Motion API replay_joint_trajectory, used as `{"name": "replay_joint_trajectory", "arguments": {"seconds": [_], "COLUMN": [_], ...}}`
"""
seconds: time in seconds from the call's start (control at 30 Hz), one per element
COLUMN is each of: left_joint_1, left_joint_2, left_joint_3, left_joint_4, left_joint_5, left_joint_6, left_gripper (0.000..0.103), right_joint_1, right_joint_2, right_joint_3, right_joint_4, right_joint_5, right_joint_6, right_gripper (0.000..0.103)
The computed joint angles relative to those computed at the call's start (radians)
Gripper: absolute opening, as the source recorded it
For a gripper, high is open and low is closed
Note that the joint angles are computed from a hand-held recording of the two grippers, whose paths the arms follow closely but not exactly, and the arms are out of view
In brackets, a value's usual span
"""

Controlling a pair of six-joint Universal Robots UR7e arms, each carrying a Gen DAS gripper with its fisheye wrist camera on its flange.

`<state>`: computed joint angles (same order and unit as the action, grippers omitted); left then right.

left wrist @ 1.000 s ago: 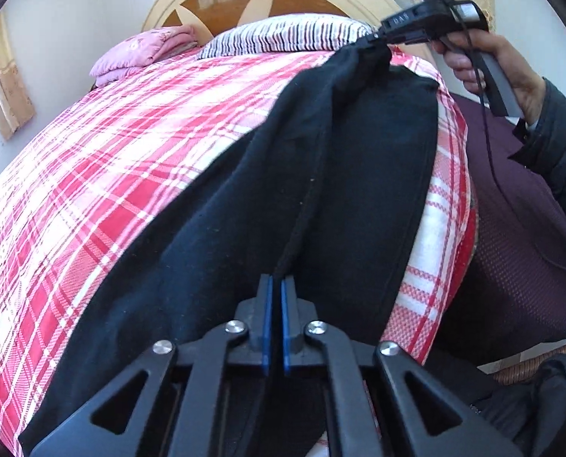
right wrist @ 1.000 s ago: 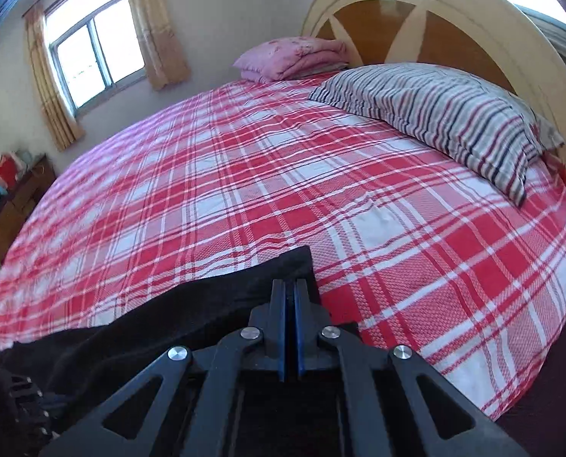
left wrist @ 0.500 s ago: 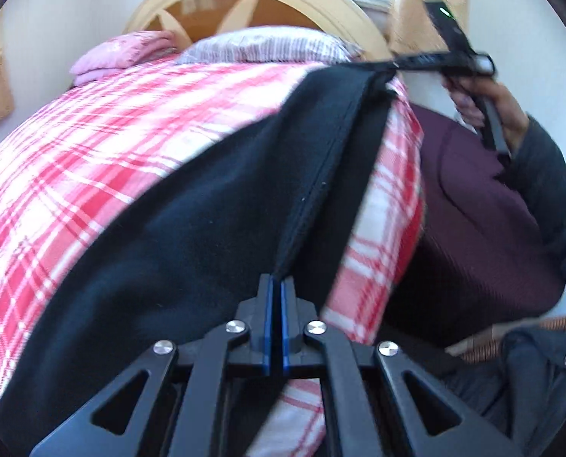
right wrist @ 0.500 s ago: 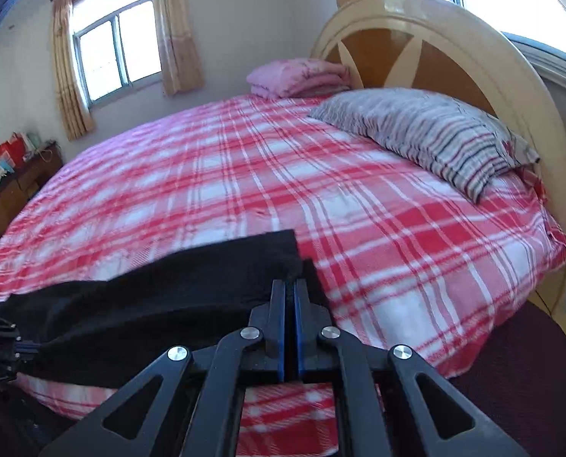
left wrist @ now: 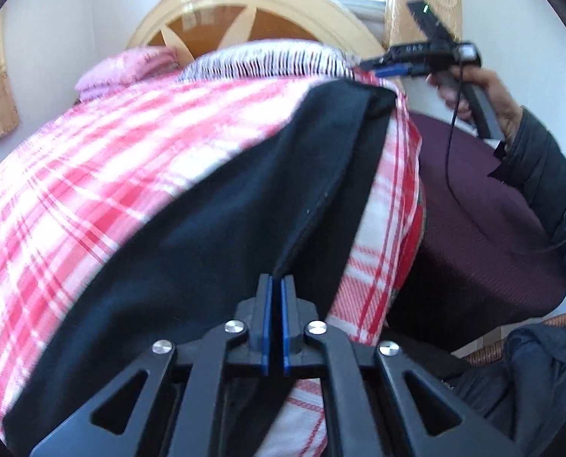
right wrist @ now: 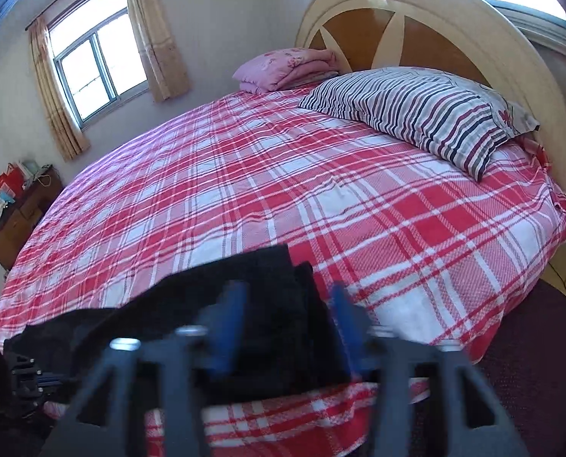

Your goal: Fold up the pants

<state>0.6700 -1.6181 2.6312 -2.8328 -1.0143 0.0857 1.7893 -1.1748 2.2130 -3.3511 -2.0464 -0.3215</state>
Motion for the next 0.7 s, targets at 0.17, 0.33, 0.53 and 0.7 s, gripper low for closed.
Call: {"name": "replay_joint_trajectory", "arguments": {"seconds": [0.17,0.33,0.53,0.7], "left_joint_1": [0.043,0.142,0.098,0.112], "left_joint_2": [0.002,0.090,0.160,0.148], "left_joint_3": [-0.047,-0.082,-0.041,-0.048], "left_joint_4": [-0.024,-0.042,-0.101,-0.092], "left_joint_5": [0.057,-0.027,-0.001,-0.018], "left_joint_6": [-0.004,-0.032,-0.018,-0.025], "left_gripper": [0.024,0.024,0.024,0.024], "right_joint_1": [-0.053,-0.068,-0.037,-0.011], "right_joint_2": [0.001,0.038,-0.041,0.038], "right_joint_3": [-0.150,-0.225,-0.058,-0.047], "right_joint_4": [0.338,0.468,0.087,-0.111], "right_joint_5": [0.098,0.152,0.344,0.054], "right_joint_6": [0.193,0.238,0.050,0.034], "right_gripper": [0.062,0.006,0.004,0.005]}}
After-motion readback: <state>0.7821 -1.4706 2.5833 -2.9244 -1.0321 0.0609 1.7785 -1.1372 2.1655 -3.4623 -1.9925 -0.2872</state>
